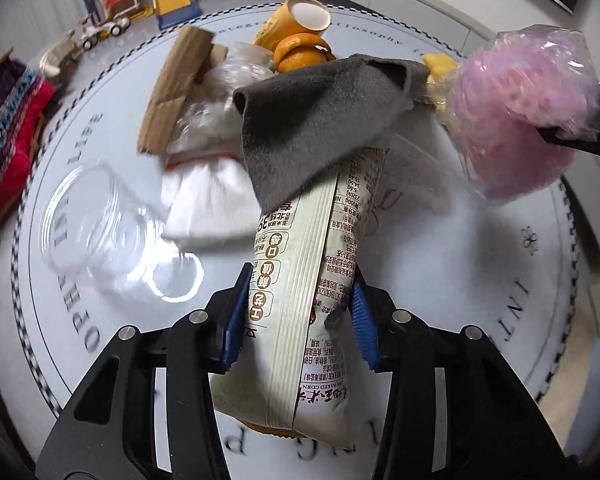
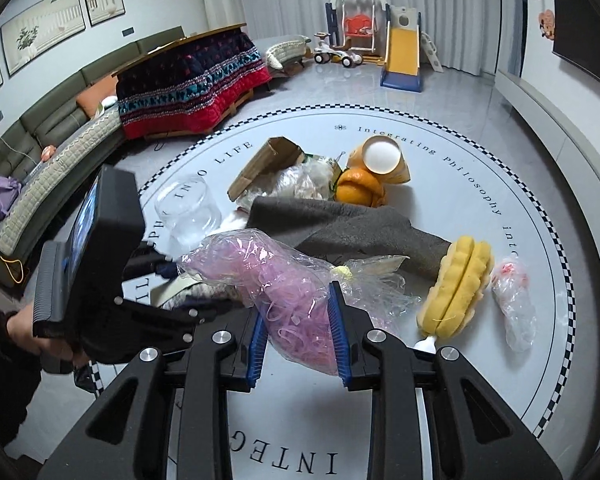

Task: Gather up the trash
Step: 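Grasp the cream snack bag with the left tool while the right tool grasps the pink rubber-band bag, then carry both bags over the black bin and open both tools to drop them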

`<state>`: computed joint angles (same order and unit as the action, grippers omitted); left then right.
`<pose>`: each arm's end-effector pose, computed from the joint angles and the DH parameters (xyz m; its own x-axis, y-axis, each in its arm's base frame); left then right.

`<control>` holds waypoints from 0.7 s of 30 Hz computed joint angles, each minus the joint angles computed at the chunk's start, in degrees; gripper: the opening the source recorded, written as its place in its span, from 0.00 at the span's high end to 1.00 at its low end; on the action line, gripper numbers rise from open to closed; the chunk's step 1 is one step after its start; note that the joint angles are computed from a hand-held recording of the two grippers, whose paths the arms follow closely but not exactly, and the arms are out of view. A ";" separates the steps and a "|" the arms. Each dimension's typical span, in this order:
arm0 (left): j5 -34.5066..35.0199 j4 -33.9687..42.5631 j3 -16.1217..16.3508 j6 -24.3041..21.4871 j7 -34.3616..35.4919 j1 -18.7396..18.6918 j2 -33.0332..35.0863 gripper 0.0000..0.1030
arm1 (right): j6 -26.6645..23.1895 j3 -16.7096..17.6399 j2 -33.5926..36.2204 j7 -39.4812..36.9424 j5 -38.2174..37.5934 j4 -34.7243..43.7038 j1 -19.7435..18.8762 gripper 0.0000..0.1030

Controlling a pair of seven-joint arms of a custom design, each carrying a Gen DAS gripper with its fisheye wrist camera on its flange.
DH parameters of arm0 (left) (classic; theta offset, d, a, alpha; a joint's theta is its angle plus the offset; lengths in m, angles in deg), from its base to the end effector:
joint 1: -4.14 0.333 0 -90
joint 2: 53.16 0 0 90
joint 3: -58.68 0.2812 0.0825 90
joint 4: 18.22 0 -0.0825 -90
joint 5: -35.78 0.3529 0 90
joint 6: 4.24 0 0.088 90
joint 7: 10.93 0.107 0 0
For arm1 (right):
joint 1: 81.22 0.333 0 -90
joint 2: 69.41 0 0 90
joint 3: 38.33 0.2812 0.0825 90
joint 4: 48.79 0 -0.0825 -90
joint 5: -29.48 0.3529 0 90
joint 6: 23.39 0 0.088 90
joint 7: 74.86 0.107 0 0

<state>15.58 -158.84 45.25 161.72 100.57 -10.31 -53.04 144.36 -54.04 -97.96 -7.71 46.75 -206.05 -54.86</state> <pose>0.4451 -0.2122 0.3314 -0.5240 -0.8495 0.0615 -0.7776 0.4477 -0.4415 0.3977 0.0565 0.4237 0.3304 -0.9371 -0.1127 -0.7496 -0.1880 -0.6347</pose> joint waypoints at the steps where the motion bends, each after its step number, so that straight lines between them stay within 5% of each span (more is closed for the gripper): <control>1: -5.25 -1.08 -0.09 -0.90 3.22 -0.10 -1.68 0.56 | 0.03 0.74 -0.44 0.52 -0.30 -0.18 -0.47 0.71; 7: -23.36 -9.53 3.72 -0.56 15.79 -4.81 -14.17 0.57 | -0.46 4.16 -4.29 4.63 -3.12 -2.03 -1.85 0.71; 15: -22.28 -18.48 6.70 1.30 12.83 -4.87 -26.60 0.56 | -1.01 8.58 -7.42 11.77 -8.48 -2.69 -0.89 0.71; 21: -20.57 -25.66 11.55 2.87 10.73 -3.11 -34.47 0.56 | -0.23 9.55 -5.58 15.30 -9.88 -1.28 4.08 0.71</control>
<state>-4.99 -184.49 56.80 164.59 111.30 -13.42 -87.51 144.12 -44.49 -103.54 7.59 36.88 -207.34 -50.77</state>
